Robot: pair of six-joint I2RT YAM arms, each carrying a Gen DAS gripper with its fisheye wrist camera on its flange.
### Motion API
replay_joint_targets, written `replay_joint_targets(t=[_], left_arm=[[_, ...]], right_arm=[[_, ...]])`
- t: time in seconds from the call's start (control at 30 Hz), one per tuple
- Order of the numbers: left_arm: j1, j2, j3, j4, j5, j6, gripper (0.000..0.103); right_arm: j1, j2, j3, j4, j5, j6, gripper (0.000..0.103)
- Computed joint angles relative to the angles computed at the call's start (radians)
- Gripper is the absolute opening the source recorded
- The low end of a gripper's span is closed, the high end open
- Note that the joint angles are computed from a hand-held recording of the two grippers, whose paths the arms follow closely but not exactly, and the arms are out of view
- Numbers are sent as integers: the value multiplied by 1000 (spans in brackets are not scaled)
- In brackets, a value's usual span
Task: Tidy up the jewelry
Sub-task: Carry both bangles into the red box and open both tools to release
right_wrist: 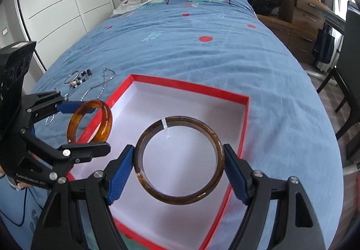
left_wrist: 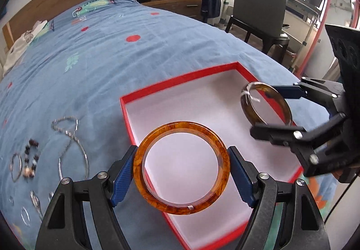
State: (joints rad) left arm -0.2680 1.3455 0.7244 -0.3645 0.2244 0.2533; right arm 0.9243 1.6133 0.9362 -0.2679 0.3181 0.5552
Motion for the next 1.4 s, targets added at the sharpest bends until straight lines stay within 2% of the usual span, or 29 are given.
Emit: replay_joint_targets(t=[0.27,0.43,0.73,0.87,1.1,1.23,1.4], left_arm=[[-4,155,88,45,-10,74,78],[-6,224,133,59,2,87,78],[-26,333,197,79,-35,115,77],[-33,355,177,106,-48,179,77],[8,378,205,67,27,317,78],[17,398,225,58,46,354,80],[18,400,220,72,56,371,81]], right_arm=[[-40,75,16,55,-56,-77,76],[-100,142,86,40,-84,-161,76],[-182,239,194,-2,-161,-315,76],[-191,266,223,-38,-188,-392,76],[-196,332,333,-219,-225,-602,76],[-216,355,378,-280,-274,-658,76],[-223,356,383,-289,-283,-680,77]])
